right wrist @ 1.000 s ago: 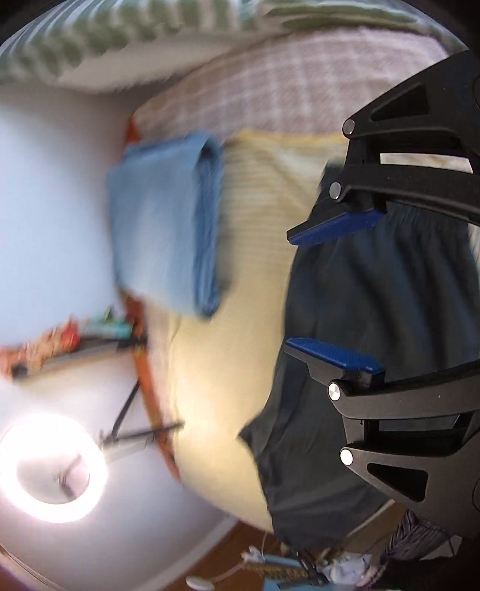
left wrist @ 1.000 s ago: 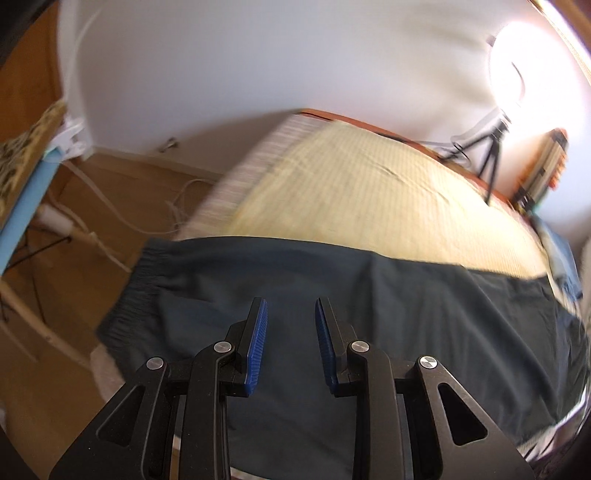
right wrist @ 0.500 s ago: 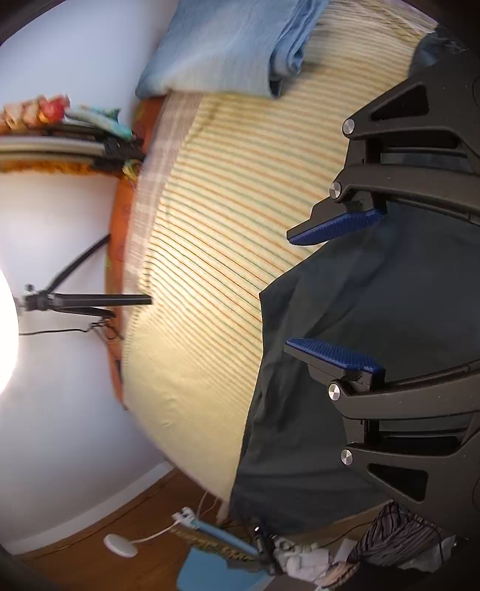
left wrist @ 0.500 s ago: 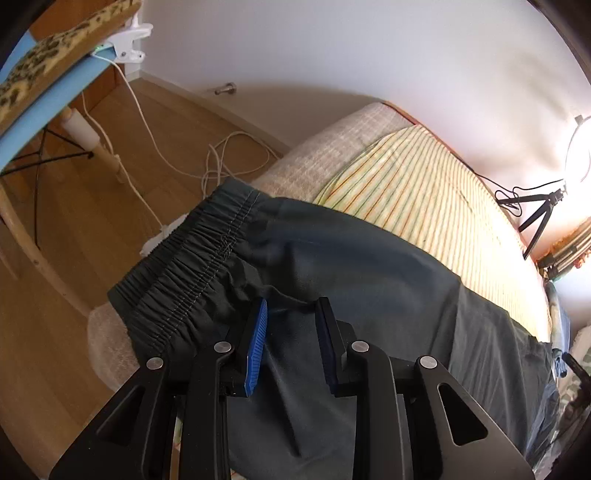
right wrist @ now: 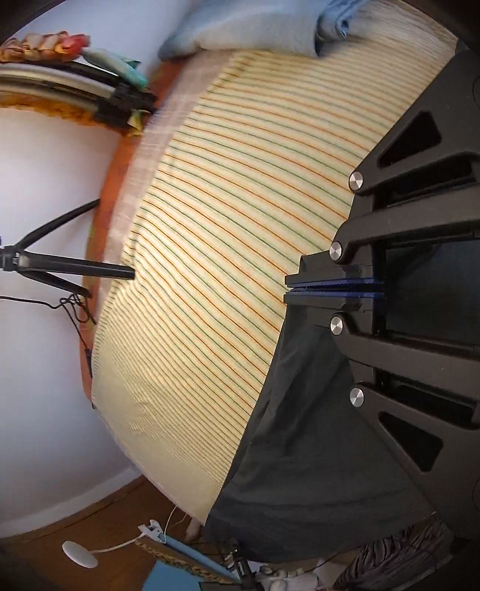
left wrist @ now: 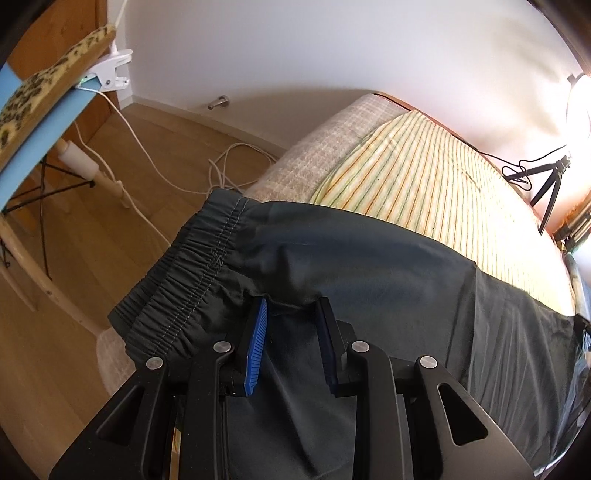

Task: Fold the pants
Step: 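Grasp the elastic waistband with the left tool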

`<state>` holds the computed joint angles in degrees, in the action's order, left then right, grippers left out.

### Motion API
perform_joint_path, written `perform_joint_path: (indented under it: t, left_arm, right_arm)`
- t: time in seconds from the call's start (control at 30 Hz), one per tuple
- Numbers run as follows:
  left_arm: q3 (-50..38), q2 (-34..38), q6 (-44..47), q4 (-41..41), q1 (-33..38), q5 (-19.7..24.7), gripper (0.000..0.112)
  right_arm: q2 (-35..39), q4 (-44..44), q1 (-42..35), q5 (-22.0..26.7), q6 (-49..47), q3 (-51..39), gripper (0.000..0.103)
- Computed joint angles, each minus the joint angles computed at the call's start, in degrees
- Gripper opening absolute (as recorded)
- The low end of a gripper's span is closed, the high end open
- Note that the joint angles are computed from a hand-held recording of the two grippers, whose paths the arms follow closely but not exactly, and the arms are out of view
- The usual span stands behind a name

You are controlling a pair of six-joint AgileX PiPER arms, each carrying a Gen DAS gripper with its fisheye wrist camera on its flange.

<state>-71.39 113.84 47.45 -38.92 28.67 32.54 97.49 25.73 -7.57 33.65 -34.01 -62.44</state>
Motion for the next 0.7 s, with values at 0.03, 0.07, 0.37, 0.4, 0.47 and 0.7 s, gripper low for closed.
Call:
perform_joint_path:
  t: [0.03,0.07,0.37,0.4,0.47,0.7]
  left_arm:
    - [-0.2,0.1,-0.1,0.1,0.0,0.0,0.025]
    - [-0.4,0.2,-0.3,0.4,-0.1,-0.1,0.025]
    - [0.3,-0.8,-0.3,0.4,0.3,0.6,0.025]
    - [0.1,-0.8,-0.4,0.8,0.2,0.7,0.025]
    - [0.0,-0.8,-0.8,2.0,-0.1,-0.2,0.025]
    - [-1.0,-3.2,3.9,-5.3,5.1,5.2,0.029]
  right_arm:
    - [-0.1,-2.3,0.0,-1.4,2.3,-0.3,0.002]
    - [0.6,-3.1,-0.4,-1.2,2.9,-1.1,0.002]
    - [-0.6,-3.7,-2.7,4.6,6.5,-2.4,0.021]
    - [-2.8,-1.8,-3.8,5.5,3.7,-1.0,0.028]
    - [-8.2,2.4,-6.1,8.0,-2.4,2.4,0.040]
    - [-26.9,10.2,-8.6,16.6,-10.9,15.7,0.043]
